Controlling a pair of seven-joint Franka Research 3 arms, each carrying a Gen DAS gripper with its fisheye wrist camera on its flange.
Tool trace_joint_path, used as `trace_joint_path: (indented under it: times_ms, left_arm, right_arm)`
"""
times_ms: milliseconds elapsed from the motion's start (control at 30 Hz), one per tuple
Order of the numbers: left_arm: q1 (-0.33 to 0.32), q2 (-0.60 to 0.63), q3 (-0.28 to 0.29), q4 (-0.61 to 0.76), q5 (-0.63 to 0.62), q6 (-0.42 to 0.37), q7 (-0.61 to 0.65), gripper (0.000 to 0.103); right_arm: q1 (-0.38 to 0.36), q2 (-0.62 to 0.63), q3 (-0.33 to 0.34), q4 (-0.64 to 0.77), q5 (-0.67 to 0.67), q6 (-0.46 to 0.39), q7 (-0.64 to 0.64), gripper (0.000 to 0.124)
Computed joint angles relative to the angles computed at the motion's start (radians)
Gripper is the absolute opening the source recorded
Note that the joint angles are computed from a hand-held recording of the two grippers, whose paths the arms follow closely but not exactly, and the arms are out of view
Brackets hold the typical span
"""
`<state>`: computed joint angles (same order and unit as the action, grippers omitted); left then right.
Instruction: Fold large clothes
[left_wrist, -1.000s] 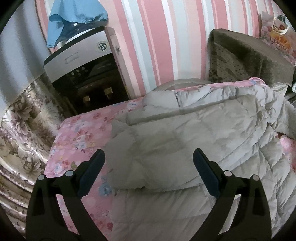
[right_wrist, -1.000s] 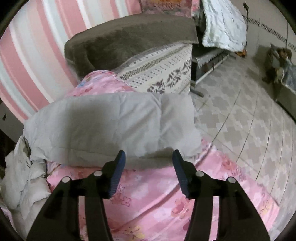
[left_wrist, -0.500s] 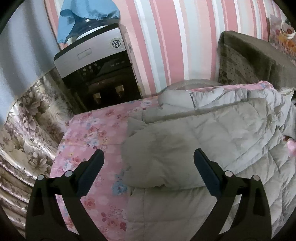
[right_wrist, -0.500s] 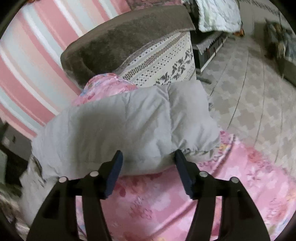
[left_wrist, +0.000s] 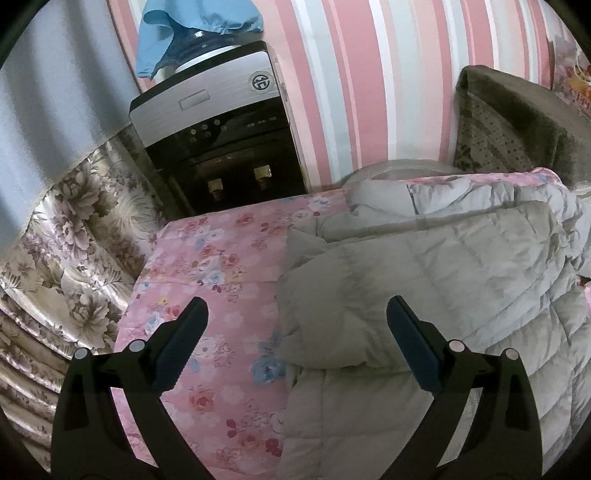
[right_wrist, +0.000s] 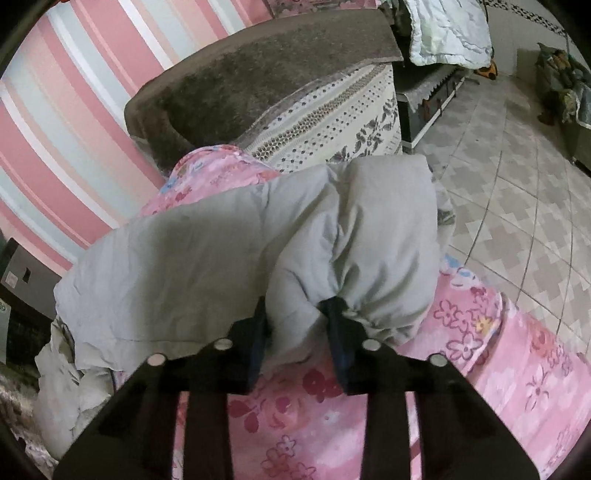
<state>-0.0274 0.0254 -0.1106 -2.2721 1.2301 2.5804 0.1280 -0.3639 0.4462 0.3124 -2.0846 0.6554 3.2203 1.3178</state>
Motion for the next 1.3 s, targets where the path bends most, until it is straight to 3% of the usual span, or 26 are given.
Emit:
trace_joint_path:
  times_ms: [400, 633, 700, 933, 1167, 1300]
  left_arm:
    - [-0.004, 0.005, 0.002, 0.002, 0.007, 0.025, -0.006, 0.097]
    - [0.008, -0.005, 0.008, -0.010, 0.009, 0.036, -0.011, 0.097]
    - [0.013, -0.007, 0.009, -0.014, 0.003, 0.040, -0.008, 0.097]
    - [0.019, -0.010, 0.008, -0.022, 0.008, 0.058, -0.008, 0.097]
    - [0.027, -0.015, 0.012, -0.048, 0.009, 0.090, -0.020, 0.096]
    - [0.055, -0.005, 0.032, -0.091, -0.003, 0.158, -0.039, 0.096]
  right_arm:
    - [-0.013, -0.010, 0.011, -0.017, -0.036, 0.031, 0.009, 0.019]
    - [0.049, -0.051, -0.054, -0.054, -0.115, 0.067, 0.043, 0.016]
    - [0.023, -0.063, -0.030, -0.069, -0.146, 0.079, 0.053, 0.016]
    - [0.050, -0.112, -0.058, -0.107, -0.251, 0.104, 0.100, 0.016]
    - [0.012, -0.124, -0.025, -0.112, -0.340, 0.110, 0.158, 0.016]
    - [-0.030, -0.129, 0.023, -0.122, -0.396, 0.120, 0.185, 0.016]
